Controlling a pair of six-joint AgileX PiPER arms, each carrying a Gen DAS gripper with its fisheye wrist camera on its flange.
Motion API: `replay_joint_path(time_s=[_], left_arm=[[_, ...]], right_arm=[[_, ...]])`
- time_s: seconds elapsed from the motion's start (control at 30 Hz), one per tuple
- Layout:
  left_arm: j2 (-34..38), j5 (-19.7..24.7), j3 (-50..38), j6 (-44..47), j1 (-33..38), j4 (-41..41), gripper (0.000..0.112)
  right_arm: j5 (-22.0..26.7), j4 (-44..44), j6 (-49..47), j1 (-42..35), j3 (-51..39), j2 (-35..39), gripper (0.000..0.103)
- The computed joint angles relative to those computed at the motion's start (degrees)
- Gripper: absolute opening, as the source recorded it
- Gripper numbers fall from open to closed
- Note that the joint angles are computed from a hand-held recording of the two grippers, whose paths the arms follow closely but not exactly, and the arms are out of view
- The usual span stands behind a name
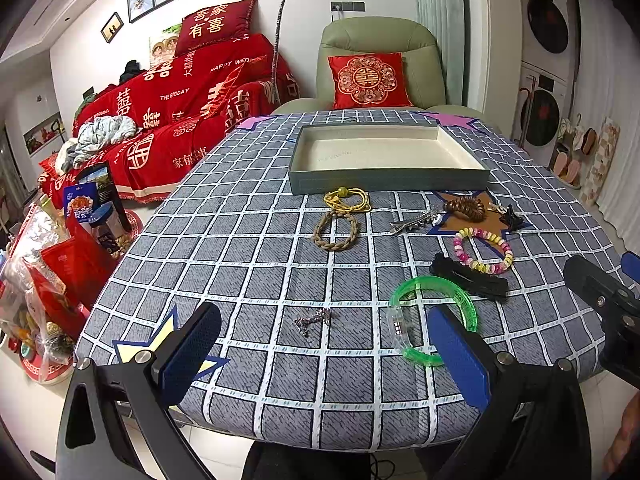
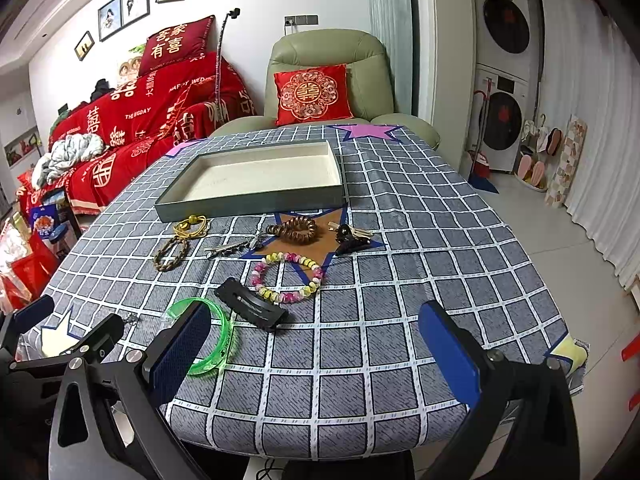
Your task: Organize jewelry
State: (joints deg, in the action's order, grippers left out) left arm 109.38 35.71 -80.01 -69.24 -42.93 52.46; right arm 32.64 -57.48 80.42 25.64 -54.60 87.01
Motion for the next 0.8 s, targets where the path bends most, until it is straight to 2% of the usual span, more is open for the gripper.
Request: replay_joint_path(time_s=[0.27,0.33,0.47,0.57,0.7,0.8], left_arm=[[0.24,0.02,-0.27,1.13,0.05,-1.15,0.103],[0.44,-0.28,-0.86,3.76,0.51,-3.75,0.103],[1.88,-0.73,-3.57,14.68,2.33,-14.71,0.103],[3.33,-0.79,-5.76,22.07,4.27,-22.28,0.103],[5.27,-2.64,-8.0,26.64,5.78,-27.71,0.103],[7.12,-0.63,-11.27,29.86,6.1,-30.84,0.103]], right_arm=[[0.04,0.13,0.07,0.27,-0.07,0.28,0.103],[0.07,0.48,-0.03,0.42,-0.24,0.64,0.103],[-1.29,2.95,-2.83,-1.15,-0.66,1.52,0.103],[-3.02,7.01,-7.67,-3.92,-1.54,2.33,0.103],[-4.08,13.23,-15.95,-7.34,-4.23,4.14,0.103],[-5.03,19.81,-23.7,-10.42,-6.69,5.92,0.103]])
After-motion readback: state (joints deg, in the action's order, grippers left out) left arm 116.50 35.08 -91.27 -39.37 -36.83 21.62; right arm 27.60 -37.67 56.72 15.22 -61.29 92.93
